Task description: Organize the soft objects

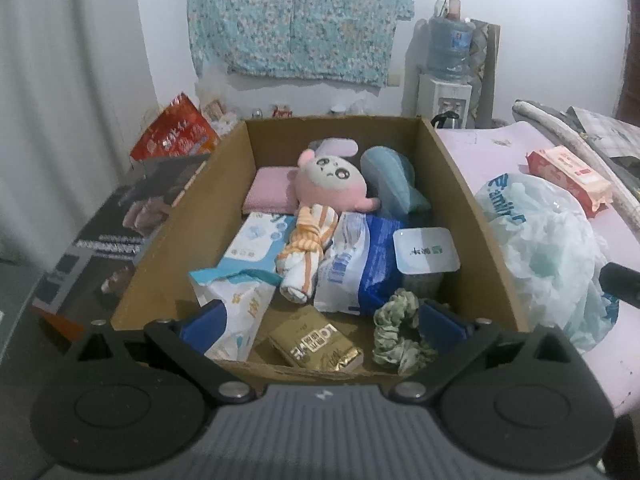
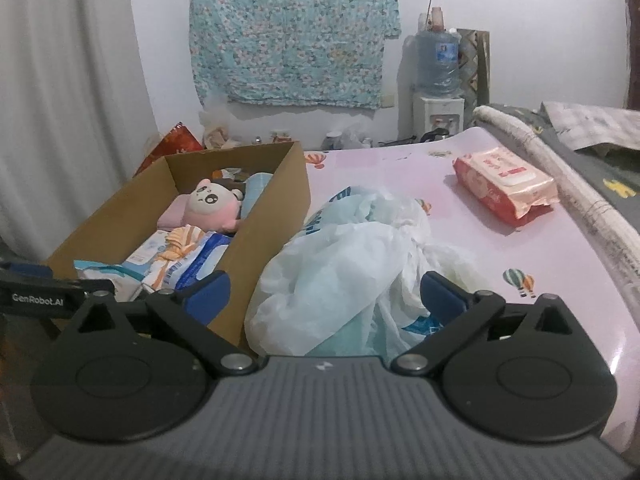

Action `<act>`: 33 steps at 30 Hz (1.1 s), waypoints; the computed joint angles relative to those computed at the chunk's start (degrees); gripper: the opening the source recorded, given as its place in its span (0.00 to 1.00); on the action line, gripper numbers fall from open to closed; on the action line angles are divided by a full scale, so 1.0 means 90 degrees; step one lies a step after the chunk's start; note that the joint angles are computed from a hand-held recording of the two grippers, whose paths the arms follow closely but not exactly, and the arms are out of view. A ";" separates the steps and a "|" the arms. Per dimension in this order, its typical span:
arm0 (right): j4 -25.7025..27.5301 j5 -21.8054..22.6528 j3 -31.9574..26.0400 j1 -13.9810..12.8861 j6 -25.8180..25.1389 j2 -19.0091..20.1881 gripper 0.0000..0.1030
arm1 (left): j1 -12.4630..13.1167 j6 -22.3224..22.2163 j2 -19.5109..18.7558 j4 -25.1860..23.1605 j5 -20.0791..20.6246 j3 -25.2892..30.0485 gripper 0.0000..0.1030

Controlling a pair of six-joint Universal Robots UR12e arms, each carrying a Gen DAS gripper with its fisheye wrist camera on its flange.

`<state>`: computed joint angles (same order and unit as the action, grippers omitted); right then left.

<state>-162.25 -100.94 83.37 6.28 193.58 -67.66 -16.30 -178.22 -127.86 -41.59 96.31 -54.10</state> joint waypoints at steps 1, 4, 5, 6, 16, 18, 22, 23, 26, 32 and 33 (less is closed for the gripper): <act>0.0020 -0.0078 -0.0009 0.0028 -0.0035 -0.0002 0.99 | -0.0015 0.0050 0.0000 0.0055 0.0062 -0.0006 1.00; 0.0036 -0.0378 -0.0032 0.0124 -0.0081 0.0010 0.99 | -0.0065 0.0233 0.0017 0.0159 0.0263 -0.0049 1.00; 0.0023 -0.0549 -0.0040 0.0171 -0.0098 0.0018 0.99 | -0.0081 0.0294 0.0015 0.0135 0.0318 -0.0039 1.00; 0.0011 -0.0733 -0.0050 0.0216 -0.0124 0.0031 0.99 | -0.0099 0.0337 0.0002 0.0079 0.0391 -0.0005 1.00; -0.0086 -0.2280 -0.0093 0.0602 -0.0520 0.0110 0.99 | -0.0094 0.0668 0.0050 0.0218 0.0041 -0.0143 1.00; 0.0084 -0.2059 -0.0085 0.0568 -0.0362 0.0052 0.99 | -0.0086 0.0629 0.0057 0.0244 0.0021 -0.0160 1.00; 0.0447 -0.1568 -0.0079 0.0479 0.0205 -0.0028 0.99 | -0.0067 0.0418 0.0077 0.0229 0.0024 -0.0179 1.00; 0.0533 -0.1483 -0.0095 0.0465 0.0282 -0.0025 0.99 | -0.0068 0.0373 0.0067 0.0217 0.0052 -0.0165 1.00; 0.0791 -0.1247 -0.0142 0.0432 0.0411 -0.0026 0.99 | -0.0044 0.0299 0.0095 0.0199 -0.0004 -0.0190 1.00; 0.1163 -0.0954 -0.0249 0.0378 0.0703 0.0019 0.99 | -0.0012 0.0261 0.0078 -0.0258 0.0039 -0.0052 1.00; 0.1212 -0.0931 -0.0265 0.0370 0.0739 0.0024 0.99 | -0.0009 0.0269 0.0082 -0.0288 0.0077 -0.0055 1.00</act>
<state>-151.34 -109.32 80.99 9.61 200.23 -67.44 -16.38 -175.80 -127.12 -44.18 97.00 -54.60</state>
